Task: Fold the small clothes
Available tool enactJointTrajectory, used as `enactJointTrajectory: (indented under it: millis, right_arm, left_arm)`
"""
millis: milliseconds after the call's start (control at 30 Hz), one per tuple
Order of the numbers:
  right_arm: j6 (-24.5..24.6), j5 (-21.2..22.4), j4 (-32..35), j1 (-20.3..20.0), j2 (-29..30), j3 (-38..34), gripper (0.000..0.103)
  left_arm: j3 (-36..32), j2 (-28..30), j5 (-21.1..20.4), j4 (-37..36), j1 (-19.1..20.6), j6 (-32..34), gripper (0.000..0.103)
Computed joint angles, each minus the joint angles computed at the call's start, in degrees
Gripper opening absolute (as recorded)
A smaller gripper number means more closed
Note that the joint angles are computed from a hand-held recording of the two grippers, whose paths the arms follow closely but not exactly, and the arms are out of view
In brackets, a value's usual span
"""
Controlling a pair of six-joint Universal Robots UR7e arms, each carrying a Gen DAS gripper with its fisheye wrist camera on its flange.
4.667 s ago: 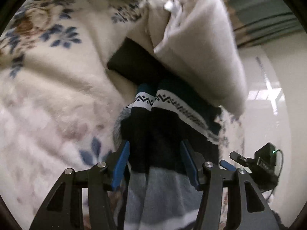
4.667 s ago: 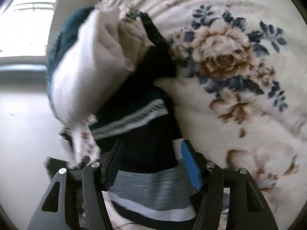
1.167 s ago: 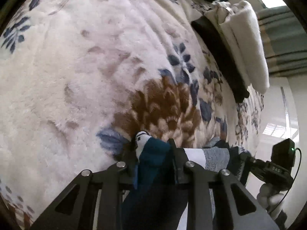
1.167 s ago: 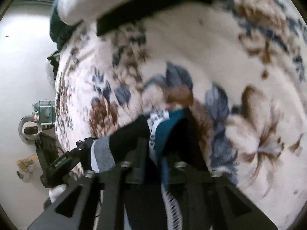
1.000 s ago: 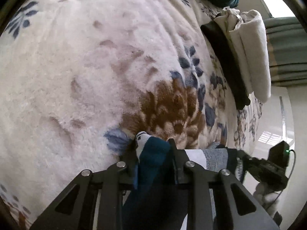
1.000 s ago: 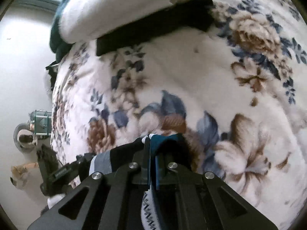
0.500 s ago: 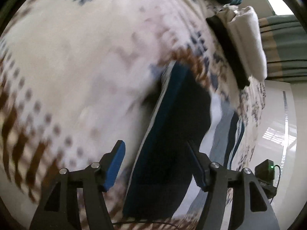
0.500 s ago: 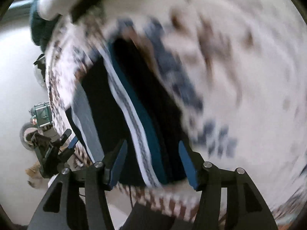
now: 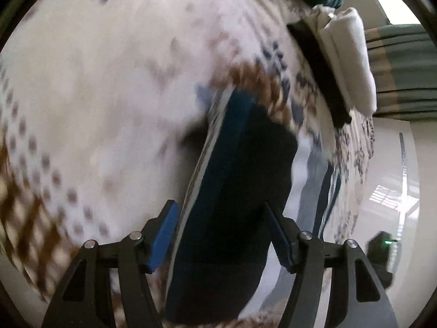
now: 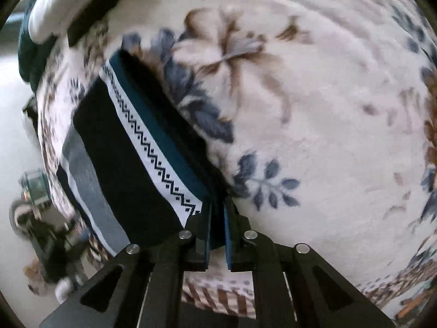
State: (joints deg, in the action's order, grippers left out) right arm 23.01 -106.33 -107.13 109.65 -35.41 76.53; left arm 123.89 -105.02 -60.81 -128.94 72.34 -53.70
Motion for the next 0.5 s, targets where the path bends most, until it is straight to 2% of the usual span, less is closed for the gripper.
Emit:
enactJointTrajectory:
  millis: [33,67,133,233,267,300,333,367,400,500]
  right_arm:
    - [-2.4,0.3,-1.4,0.6,0.6,-1.5,0.016]
    - [-4.7,0.3,-3.3,1.3,1.5,-3.4,0.037]
    - [-7.5,0.6,-5.5,1.9,4.2,-7.6,0.064]
    - [-11.3,1.8,-3.9,1.8,11.2,-17.4,0.066]
    - [-12.1,2.3,-1.8,1.4,14.9,-22.2,0.066]
    - [-12.6,2.5,-0.5,1.2,17.4,-25.3,0.066]
    - [-13.0,2.7,0.6,1.3,19.3,-27.7,0.060]
    - [-13.4,3.3,0.3,1.4,20.3,-28.5,0.019]
    - [-14.3,3.7,-2.1,1.7,20.9,-28.7,0.003]
    - [-18.5,1.0,-7.6,3.8,21.3,-29.2,0.003]
  left_arm:
    - [-1.1,1.2,0.4,-1.1,0.8,2.1,0.062]
    - [-2.5,2.8,0.3,-2.2,2.0,4.3,0.062]
    - [-4.5,5.5,-0.8,-4.5,4.4,7.9,0.062]
    - [-7.4,9.6,-4.8,-7.0,8.2,12.0,0.059]
    - [-7.1,10.1,-5.9,-9.6,8.8,12.9,0.056]
    - [-6.8,10.3,-5.7,-10.9,8.8,13.2,0.048]
    - [-6.8,10.5,-5.6,-11.3,8.6,13.5,0.028]
    - [-6.8,10.4,-5.6,-11.7,8.5,13.9,0.025]
    - [-6.2,10.0,-5.1,-12.7,8.0,14.0,0.024]
    - [-4.7,8.7,-4.6,-14.9,7.3,13.4,0.022]
